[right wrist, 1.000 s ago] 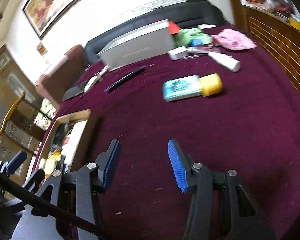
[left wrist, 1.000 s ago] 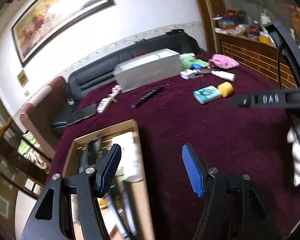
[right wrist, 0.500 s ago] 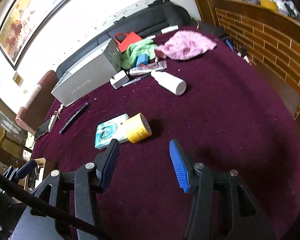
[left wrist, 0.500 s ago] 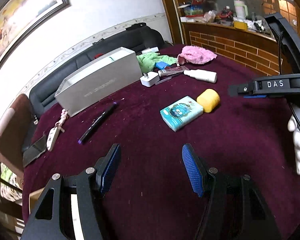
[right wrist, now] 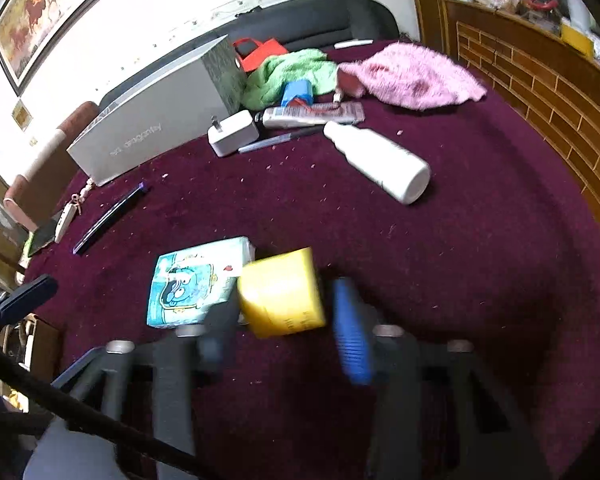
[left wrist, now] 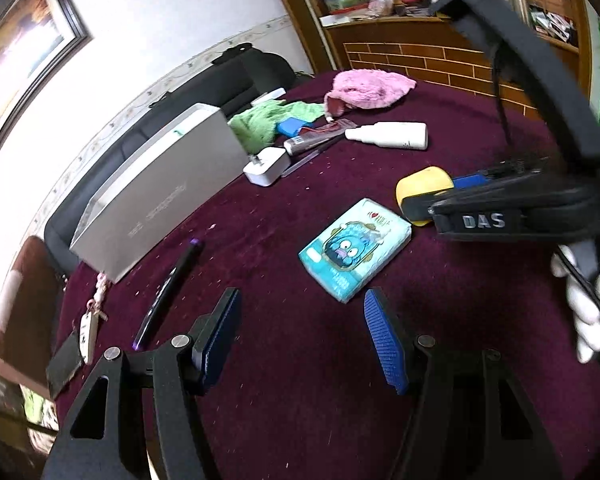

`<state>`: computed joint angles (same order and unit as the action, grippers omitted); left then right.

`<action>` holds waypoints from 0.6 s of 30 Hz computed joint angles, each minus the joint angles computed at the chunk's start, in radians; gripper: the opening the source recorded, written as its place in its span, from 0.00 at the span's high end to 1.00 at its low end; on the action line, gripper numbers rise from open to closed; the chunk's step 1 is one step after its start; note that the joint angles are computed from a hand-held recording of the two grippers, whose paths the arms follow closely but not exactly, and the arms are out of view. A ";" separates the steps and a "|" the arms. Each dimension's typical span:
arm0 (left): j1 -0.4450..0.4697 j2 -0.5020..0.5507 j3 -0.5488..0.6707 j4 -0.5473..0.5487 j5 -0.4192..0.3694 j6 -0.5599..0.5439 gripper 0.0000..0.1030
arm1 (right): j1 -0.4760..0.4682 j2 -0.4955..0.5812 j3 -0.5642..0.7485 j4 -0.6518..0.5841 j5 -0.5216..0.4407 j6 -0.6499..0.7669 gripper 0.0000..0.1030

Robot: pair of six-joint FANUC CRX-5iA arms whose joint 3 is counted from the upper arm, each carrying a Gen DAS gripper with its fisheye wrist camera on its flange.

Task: Organize objects
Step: 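Grasp the yellow tape roll with the right gripper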

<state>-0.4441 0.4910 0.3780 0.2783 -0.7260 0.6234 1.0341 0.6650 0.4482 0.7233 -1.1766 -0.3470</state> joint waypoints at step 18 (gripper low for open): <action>-0.048 0.176 0.165 0.115 -0.082 -0.227 0.34 | 0.016 -0.186 -0.316 0.089 0.209 -0.302 0.71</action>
